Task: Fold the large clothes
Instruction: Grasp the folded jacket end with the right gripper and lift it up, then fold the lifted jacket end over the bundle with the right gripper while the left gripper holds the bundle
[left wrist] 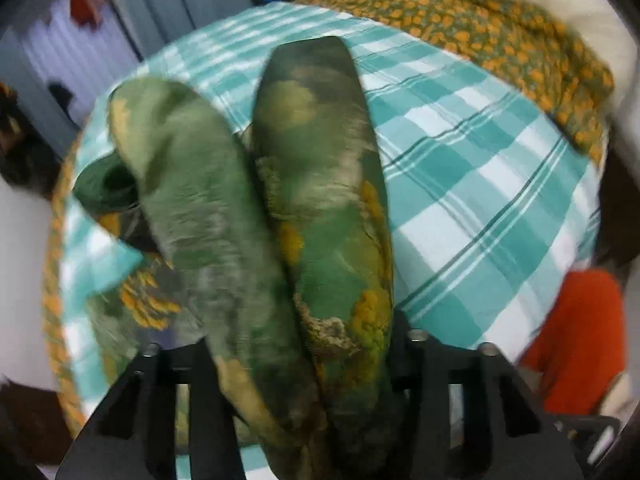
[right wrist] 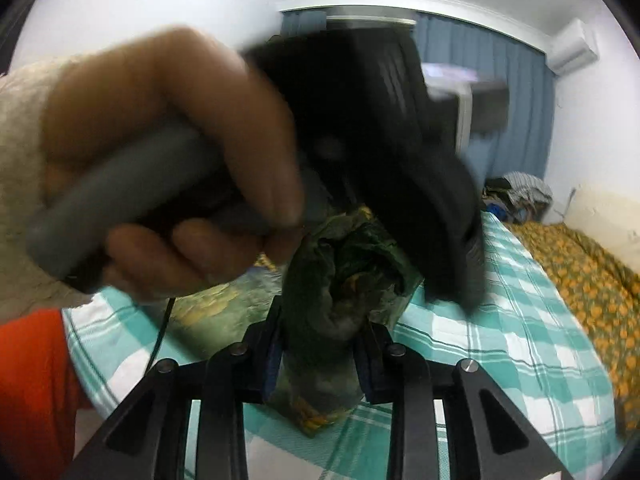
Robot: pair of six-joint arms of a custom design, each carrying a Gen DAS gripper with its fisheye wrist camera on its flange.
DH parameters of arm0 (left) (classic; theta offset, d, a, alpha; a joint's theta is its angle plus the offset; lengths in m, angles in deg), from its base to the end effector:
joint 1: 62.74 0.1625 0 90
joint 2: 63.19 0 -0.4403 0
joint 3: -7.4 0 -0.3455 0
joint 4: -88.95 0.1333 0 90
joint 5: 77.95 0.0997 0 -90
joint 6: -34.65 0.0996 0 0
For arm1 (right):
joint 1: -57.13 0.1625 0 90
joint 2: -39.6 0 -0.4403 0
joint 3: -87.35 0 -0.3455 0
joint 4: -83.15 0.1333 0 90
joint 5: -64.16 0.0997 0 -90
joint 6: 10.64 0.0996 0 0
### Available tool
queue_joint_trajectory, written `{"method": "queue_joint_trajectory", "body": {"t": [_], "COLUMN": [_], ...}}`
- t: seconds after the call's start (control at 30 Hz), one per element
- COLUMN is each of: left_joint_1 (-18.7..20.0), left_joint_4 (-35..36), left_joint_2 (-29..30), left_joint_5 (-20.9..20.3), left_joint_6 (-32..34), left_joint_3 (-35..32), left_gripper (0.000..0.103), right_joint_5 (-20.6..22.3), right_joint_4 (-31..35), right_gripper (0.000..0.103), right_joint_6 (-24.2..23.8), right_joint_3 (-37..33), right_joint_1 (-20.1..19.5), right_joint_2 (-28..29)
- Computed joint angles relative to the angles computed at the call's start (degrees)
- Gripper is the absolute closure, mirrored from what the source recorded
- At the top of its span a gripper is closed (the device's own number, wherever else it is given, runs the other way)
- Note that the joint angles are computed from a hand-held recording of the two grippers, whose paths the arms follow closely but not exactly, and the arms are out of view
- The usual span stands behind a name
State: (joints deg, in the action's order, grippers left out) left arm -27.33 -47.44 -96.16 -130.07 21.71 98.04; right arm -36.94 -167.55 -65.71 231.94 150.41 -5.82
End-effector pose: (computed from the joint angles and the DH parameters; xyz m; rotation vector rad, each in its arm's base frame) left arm -0.4061 -0.5273 0.0136 0.9578 2.2824 -0.2687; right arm 0.1361 -0.3803 0.1761 0.9935 -2.0492 1.1210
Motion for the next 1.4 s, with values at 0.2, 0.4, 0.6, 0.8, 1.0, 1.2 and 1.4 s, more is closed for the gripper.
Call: {"method": "queue_joint_trajectory", "body": {"t": [0.2,0.4,0.6,0.8,1.0,1.2,1.4], "left_joint_1": [5.1,11.3,16.5,20.8,23.0,27.1,27.0], "left_joint_4": [-1.6,-3.7,-8.4,-13.9,-16.2,-22.2,-23.8], "left_joint_2": [-7.9,-13.9,-17.4,-19.4,-20.2,-19.5,-19.3], "left_joint_5": [-2.7,-3.3,-4.2,-8.6,-8.8,-13.0,-13.7], "left_joint_6": [-0.2,-2.2,-2.9,-3.3,-2.9,-3.4,-3.3], "left_joint_3": [2.3,6.4,11.6,15.0,17.8,21.0,21.2], "left_gripper": [0.068,0.068,0.067,0.066,0.064,0.057,0.056], "right_joint_5": [10.8,11.5,9.5,7.7,4.0,1.0,-1.1], "right_joint_4": [8.8,27.1,40.4,47.3,60.9,68.7,71.6], "right_gripper": [0.052,0.054,0.072,0.072,0.074,0.076,0.078], "right_joint_6": [5.9,16.8,18.1,16.7,18.5,24.8,25.9], "right_joint_3": [4.4,-0.7,-8.2,-17.1,-26.2,-30.2,-32.5], "right_joint_1": [-4.7,-9.4,-7.5,-2.8,-2.6,-4.3,-3.2], "right_joint_2": [-8.2,-15.3,-14.0,-7.7,-1.9,1.4,1.4]}}
